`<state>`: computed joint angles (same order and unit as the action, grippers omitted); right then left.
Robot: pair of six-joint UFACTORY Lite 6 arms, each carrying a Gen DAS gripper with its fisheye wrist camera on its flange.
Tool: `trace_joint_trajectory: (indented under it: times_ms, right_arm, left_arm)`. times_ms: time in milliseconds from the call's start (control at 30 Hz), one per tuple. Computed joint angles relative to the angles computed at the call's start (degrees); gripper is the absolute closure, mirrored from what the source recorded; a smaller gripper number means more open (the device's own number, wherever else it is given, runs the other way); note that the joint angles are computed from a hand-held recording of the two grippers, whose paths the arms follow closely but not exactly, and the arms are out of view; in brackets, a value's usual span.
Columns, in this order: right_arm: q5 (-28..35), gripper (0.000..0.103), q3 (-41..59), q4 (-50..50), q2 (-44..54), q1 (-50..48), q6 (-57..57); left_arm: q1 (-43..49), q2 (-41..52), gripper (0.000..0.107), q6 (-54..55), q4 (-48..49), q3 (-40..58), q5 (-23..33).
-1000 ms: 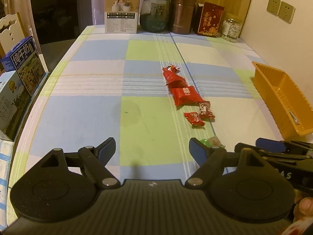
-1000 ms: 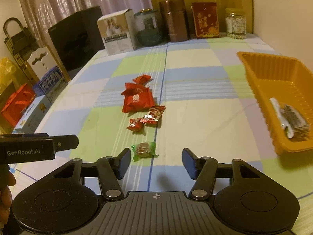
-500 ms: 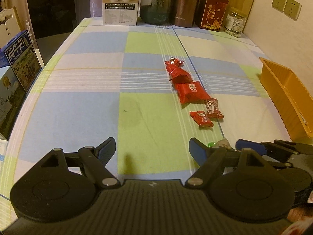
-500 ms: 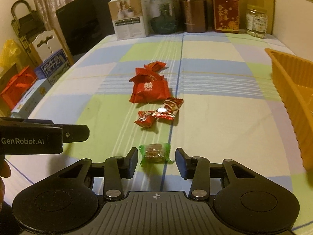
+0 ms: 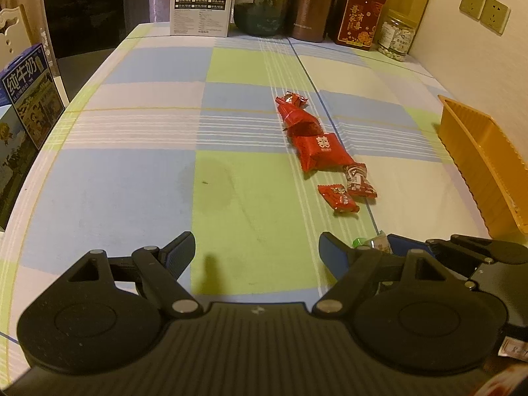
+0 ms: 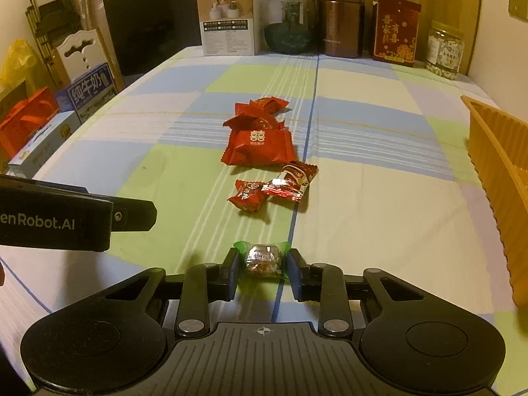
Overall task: Organize snacks
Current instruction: 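Grasp the clear green-ended candy with the right gripper, then grasp the small red wrapped candy with the left gripper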
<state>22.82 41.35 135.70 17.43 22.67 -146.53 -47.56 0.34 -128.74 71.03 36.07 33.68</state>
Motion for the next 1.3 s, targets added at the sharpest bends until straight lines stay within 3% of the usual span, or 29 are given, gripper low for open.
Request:
trace_joint_trajectory:
  times_ms: [267,567,833,1167,1300]
  right_arm:
    - [0.83,0.078,-1.66,-4.24,-3.83,-3.28,3.98]
    - [0.09,0.078,1.62,-9.16,-3.13,-12.28,8.37]
    - [1.4,0.078,2.9,-10.39,-0.97,-15.75,9.84]
    - [2.26,0.078,3.61,-11.71,0.23,-16.75,11.87]
    - [2.38,0.078,3.58,-11.63,0.22,-16.82,11.82]
  left_arm:
    - [-0.15,2.64,0.027,-0.14,1.32,2.7,-0.56]
    - [0.9,12.25,0.028,-6.01,10.48,10.81,-2.96]
    - [1.78,21.81,0.043,-8.84,16.43,18.94,-2.76]
    - [3.23,28.81,0.065,-2.95,14.71,25.94,-3.19]
    - [3.31,29.62,0.082,-0.7,12.76,26.87,-3.43]
